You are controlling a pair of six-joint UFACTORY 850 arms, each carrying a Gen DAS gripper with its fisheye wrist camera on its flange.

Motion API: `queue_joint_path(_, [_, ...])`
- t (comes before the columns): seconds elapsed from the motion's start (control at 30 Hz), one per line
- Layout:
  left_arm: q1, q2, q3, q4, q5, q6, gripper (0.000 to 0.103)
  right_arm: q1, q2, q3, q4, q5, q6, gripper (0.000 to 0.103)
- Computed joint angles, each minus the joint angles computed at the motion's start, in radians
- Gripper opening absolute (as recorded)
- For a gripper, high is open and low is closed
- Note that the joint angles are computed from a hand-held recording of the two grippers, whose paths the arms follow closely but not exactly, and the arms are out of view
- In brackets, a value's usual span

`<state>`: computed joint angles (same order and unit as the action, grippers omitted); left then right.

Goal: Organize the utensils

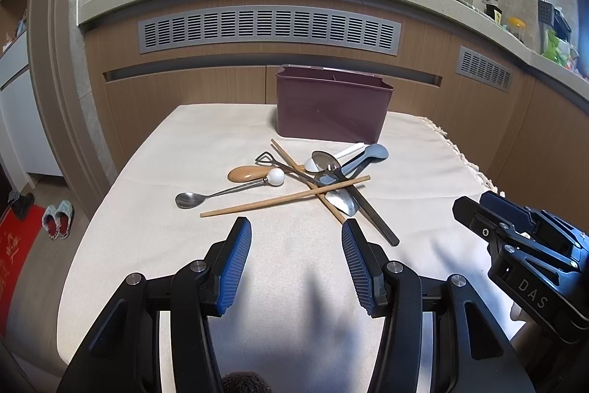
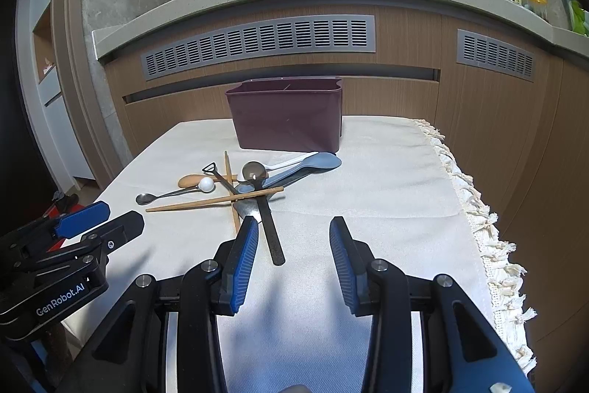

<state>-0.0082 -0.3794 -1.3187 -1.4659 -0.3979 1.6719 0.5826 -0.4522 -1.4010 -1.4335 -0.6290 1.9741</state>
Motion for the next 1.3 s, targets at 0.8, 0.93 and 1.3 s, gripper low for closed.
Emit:
queue_joint_path(0.8, [-0.002, -0.005, -0.007, 0.043, -0.001, -0.044, 0.052, -0.001, -0.004, -0.002, 0.012, -0.001, -0.009, 0.038])
queue_joint_path(0.93, [-0.001, -0.011, -0.014, 0.079, -0.001, -0.084, 0.052, -0.001, -0.005, -0.002, 0.015, -0.001, -0.011, 0.038])
queue_joint_path(1.3, [0.036, -0.181, -0.277, 0.406, -0.111, -0.415, 0.052, -0.057, -0.03, -0.068, 0.066, 0.088, -0.196, 0.038])
